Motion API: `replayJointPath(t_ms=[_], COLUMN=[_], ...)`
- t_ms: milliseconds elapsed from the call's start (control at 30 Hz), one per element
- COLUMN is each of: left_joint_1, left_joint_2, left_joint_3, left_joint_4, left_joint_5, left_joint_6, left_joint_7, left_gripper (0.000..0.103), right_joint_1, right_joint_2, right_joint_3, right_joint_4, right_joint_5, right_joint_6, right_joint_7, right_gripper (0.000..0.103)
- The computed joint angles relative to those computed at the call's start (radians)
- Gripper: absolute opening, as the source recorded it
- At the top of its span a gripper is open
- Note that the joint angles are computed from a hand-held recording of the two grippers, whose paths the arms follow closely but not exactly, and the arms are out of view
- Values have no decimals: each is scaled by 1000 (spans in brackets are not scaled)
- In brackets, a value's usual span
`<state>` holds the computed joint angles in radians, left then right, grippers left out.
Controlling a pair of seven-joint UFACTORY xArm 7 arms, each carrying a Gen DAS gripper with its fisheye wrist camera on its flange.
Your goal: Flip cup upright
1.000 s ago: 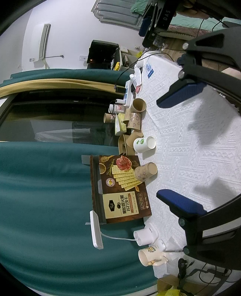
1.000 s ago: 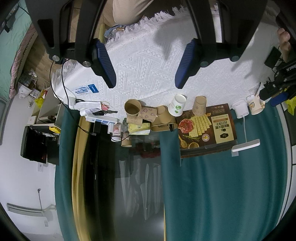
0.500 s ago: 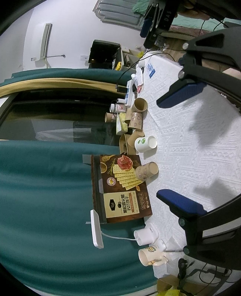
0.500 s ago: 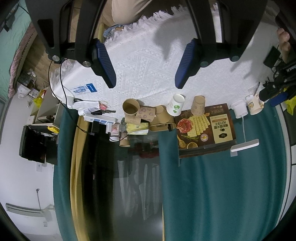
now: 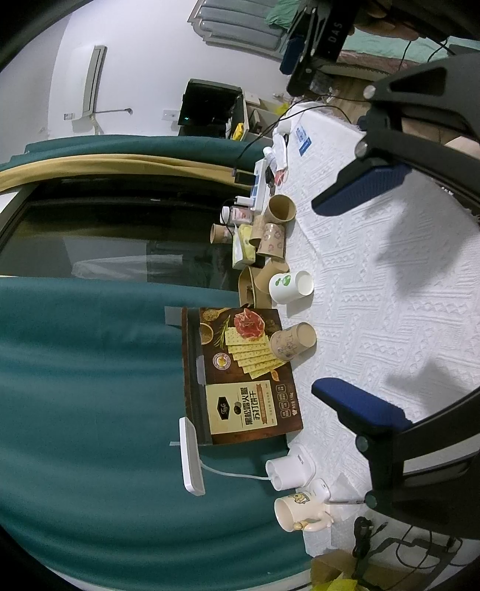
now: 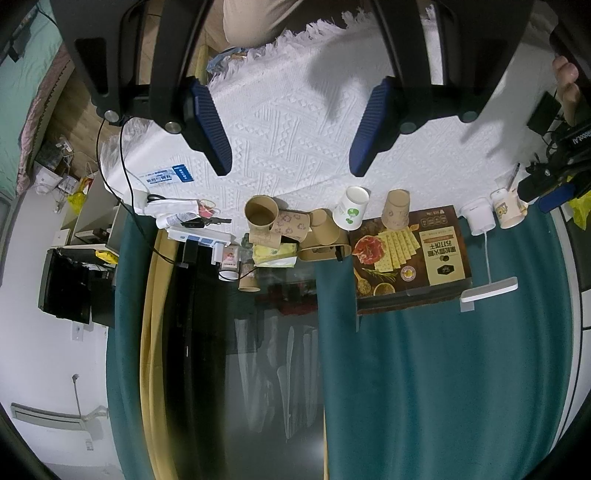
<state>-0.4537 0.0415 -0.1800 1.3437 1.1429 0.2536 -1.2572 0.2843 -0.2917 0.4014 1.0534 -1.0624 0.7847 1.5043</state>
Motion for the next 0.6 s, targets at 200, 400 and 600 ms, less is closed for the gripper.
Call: replayJointPath(t_ms=[200,400,600], left_joint_1=[-1,0,0], left_joint_2=[0,0,-1], left_joint_3=[0,0,1], left_joint_4=[0,-1,-2], left_joint_5=[2,1,0], left_joint_6=[0,-2,-3], left_joint_7=[-4,-3,-3], left_gripper=[90,89,89], right_joint_1=[1,1,1], right_joint_2=[-1,1,1], right_joint_3=[-1,-3,-2], right_joint_4=[-1,1,1], right_joint_5=[-2,1,2], right_joint_6=[-1,-1,-1], right_joint_7=[2,-1,-2], right_gripper=[64,64,64])
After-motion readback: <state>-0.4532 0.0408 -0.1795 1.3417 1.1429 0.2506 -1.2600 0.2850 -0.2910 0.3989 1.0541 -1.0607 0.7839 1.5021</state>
